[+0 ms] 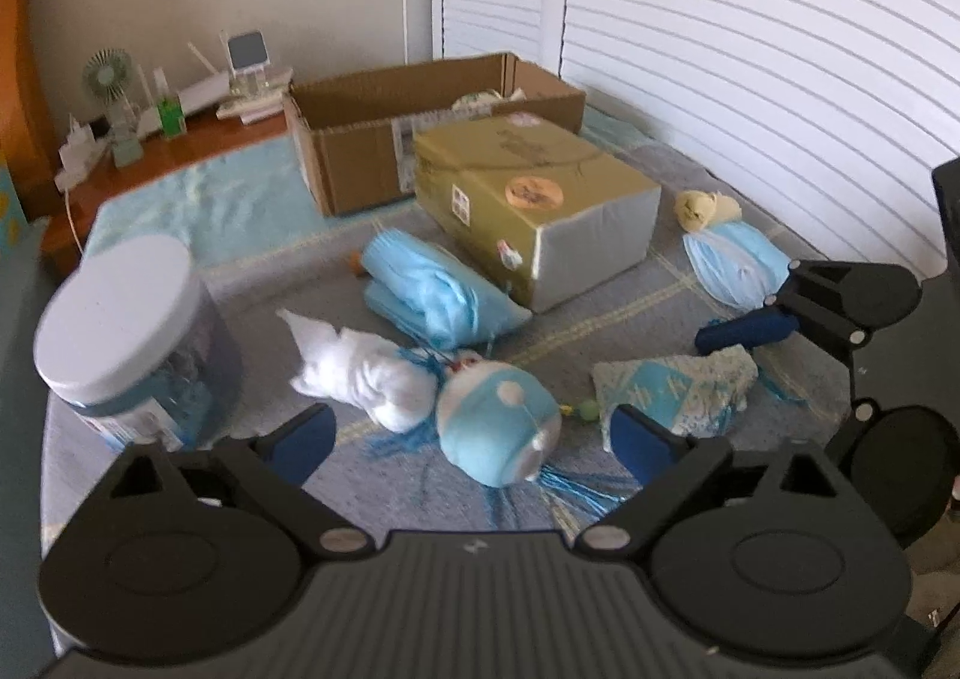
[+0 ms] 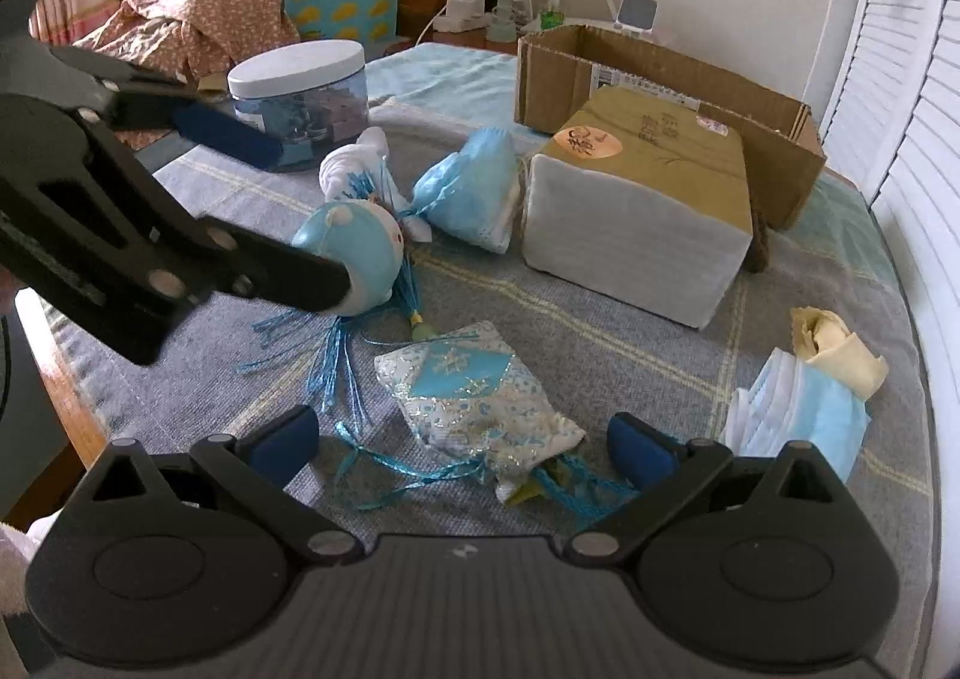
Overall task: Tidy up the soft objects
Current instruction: 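Grasp the blue patterned sachet with the right tool while the left tool grasps the light blue round toy, then drop the sachet into the cardboard box with the right tool while the left tool holds the toy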
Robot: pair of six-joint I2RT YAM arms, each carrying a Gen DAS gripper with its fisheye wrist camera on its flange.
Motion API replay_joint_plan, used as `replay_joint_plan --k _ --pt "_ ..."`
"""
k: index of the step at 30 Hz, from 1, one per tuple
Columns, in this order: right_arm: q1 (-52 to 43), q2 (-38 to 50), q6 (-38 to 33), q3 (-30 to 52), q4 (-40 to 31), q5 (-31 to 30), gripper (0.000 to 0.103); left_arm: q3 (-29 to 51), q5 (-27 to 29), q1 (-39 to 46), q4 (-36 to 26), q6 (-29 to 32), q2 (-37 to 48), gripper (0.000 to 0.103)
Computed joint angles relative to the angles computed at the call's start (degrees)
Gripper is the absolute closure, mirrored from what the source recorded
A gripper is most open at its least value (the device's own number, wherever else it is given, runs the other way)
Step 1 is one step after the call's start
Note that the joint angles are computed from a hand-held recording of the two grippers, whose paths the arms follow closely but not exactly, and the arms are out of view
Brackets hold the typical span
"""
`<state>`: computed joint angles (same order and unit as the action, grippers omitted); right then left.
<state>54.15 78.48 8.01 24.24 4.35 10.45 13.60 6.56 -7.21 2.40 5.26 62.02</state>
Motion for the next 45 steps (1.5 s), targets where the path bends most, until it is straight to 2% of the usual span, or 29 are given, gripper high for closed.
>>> replay_joint_plan --k 2,7,12,13,14,24,26,30,33,37,39,40,45 --pt "-0.2 0.02 -0.25 -0.48 0.97 -0.23 0.0 0.14 0.15 -0.28 0.32 -0.87 1.31 0.028" --pt "-0.17 -0.24 -0.42 -1.36 2.36 -0.12 0.0 -0.02 0.57 -0.82 2.75 -3.22 4.21 0.04" --pt "0.25 -0.97 -0.37 -2.94 4.23 0.32 0.0 0.29 0.83 -1.25 5.86 -5.33 7.66 0.043" --pt "0.39 -0.96 -0.27 -3.01 4.36 0.44 0.0 0.32 1.36 -1.0 6.4 -5.68 8.31 0.053" --pt "0.52 -0.96 -0.25 -3.08 4.49 0.5 0.0 0.45 2.04 -0.61 6.46 -5.87 8.8 0.057" --pt "1.35 0.64 -1.66 -0.41 2.4 0.73 0.001 -0.89 4.31 2.29 0.34 -2.15 2.54 0.057" --pt "1.62 0.87 -2.89 0.21 1.95 1.25 0.004 -1.03 4.7 2.9 -0.7 -0.98 1.52 0.057" --pt "0.5 0.48 -4.82 1.48 -0.09 0.08 0.019 -0.94 5.49 3.95 -2.22 1.2 0.08 0.057" --pt "-0.2 -0.42 -5.6 2.08 -1.82 0.08 0.025 -0.96 6.13 4.44 -2.88 2.59 -0.78 0.057" --pt "-0.76 -1.14 -6.01 2.81 -4.2 -0.36 0.041 -0.77 6.99 4.75 -3.24 4.17 -0.59 0.057" --pt "-0.69 -1.23 -6.06 3.11 -5.03 -0.36 0.045 -0.59 7.52 4.91 -3.74 5.06 -0.62 0.057" --pt "-0.51 -1.24 -6.01 3.29 -5.35 -0.17 0.051 -0.64 7.64 4.88 -3.97 5.3 -0.89 0.057" --pt "-0.12 -2.31 -5.88 4.17 -7.81 0.03 0.06 -0.55 8.86 5.68 -5.7 6.99 -2.5 0.057"
